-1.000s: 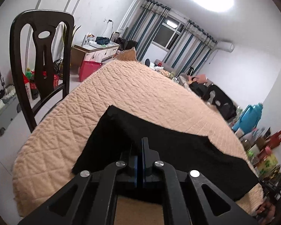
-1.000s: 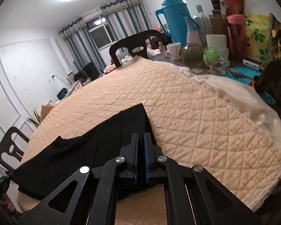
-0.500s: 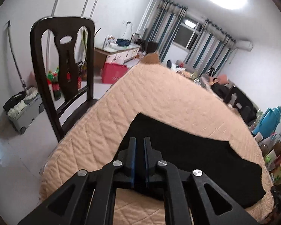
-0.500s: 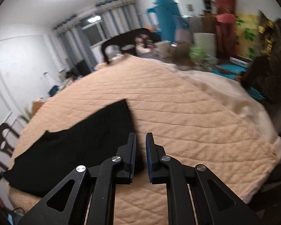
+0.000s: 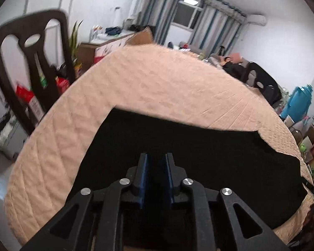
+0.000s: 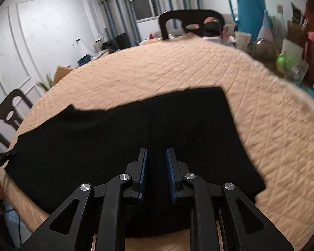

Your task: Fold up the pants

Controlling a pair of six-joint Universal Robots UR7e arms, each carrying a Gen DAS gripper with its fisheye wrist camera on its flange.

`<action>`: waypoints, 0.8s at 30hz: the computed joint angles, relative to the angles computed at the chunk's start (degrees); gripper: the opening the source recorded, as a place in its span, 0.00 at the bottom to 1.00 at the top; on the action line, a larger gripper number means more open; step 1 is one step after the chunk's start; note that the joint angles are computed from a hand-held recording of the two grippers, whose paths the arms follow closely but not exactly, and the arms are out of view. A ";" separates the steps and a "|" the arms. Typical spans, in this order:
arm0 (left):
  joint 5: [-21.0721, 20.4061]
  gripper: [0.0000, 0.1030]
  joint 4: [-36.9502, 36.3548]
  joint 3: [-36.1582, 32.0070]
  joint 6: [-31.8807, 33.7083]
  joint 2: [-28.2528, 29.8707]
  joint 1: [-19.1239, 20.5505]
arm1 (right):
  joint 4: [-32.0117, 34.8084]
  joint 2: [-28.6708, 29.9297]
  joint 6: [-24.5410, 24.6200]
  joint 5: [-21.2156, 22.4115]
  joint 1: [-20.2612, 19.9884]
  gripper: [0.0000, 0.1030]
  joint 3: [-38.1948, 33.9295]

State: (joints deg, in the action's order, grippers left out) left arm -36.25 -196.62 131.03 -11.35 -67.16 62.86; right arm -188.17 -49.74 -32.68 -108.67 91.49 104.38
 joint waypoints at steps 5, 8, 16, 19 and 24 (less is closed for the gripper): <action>-2.03 0.33 4.56 -6.60 4.97 3.77 0.04 | 6.54 4.59 -3.57 -0.23 3.03 0.18 -6.40; -2.11 0.33 8.88 -9.33 5.48 5.90 -0.32 | 10.53 7.76 -4.71 -1.57 4.67 0.18 -9.52; -2.86 0.38 11.97 -12.79 7.34 8.89 1.14 | 17.25 13.88 -6.93 -3.80 6.08 0.25 -16.65; -1.06 0.38 10.87 -10.88 6.50 7.01 0.66 | 14.36 11.31 -4.61 -2.44 4.76 0.25 -15.03; -0.99 0.40 7.89 -8.42 5.74 4.47 2.99 | 7.51 6.88 -2.01 -3.72 1.12 0.31 -11.63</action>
